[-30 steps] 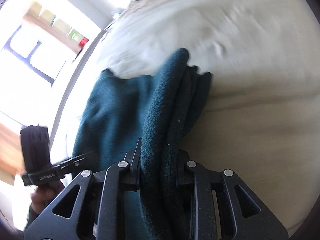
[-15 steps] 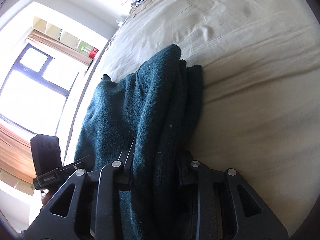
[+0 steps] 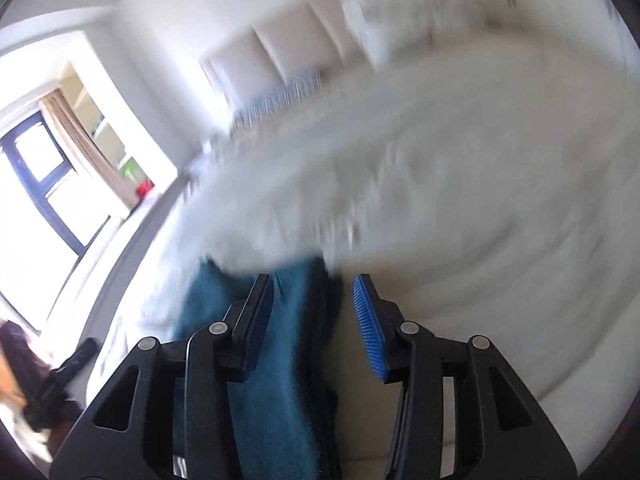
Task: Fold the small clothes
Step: 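Release the folded sweater and lift both grippers away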
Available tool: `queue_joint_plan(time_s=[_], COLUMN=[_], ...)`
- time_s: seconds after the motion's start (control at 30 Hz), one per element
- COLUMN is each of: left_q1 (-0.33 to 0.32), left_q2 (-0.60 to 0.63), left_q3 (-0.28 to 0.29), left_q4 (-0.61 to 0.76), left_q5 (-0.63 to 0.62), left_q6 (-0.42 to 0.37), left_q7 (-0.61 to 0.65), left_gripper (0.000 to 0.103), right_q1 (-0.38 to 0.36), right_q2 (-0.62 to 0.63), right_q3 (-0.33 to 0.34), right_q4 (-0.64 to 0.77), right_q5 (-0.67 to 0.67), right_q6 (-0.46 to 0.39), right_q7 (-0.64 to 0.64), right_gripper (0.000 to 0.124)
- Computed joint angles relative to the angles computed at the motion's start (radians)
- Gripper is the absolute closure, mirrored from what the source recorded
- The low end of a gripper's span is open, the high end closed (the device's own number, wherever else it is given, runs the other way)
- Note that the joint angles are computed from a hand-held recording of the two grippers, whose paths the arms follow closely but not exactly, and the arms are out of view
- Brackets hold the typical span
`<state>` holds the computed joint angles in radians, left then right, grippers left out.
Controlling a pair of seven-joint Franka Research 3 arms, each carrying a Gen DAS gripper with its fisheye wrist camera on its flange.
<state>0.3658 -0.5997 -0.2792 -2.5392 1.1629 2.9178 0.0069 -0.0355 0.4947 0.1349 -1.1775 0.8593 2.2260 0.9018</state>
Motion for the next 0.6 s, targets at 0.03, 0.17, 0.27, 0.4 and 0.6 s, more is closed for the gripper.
queue_joint_plan(time_s=[0.03, 0.17, 0.27, 0.4, 0.6], left_q1=[0.016, 0.036, -0.004, -0.085, -0.178], left_q2=[-0.035, -0.168, -0.205, -0.237, -0.216], left_q3=[-0.031, -0.119, -0.118, -0.113, -0.082], left_q4=[0.004, 0.025, 0.041, 0.047, 0.062], left_q5=[0.032, 0.177, 0.190, 0.114, 0.014], left_q6=[-0.028, -0.162, -0.236, -0.375, -0.502], left_q7=[-0.016, -0.105, -0.091, -0.032, 0.101], left_gripper=[0.000, 0.000, 0.000, 0.000, 0.000], right_q1=[-0.004, -0.043, -0.039, -0.003, 0.044], right_q2=[-0.048, -0.241, -0.310, -0.354, -0.394], right_q3=[0.011, 0.076, 0.075, 0.026, -0.060], right_q4=[-0.055, -0.255, -0.291, -0.287, -0.285], right_q5=[0.035, 0.446, 0.699, 0.739, 0.683], right_q6=[0.065, 0.349, 0.433, 0.447, 0.341], right_q7=[-0.052, -0.422, -0.656, -0.719, -0.676], right_gripper=[0.074, 0.022, 0.021, 0.021, 0.021])
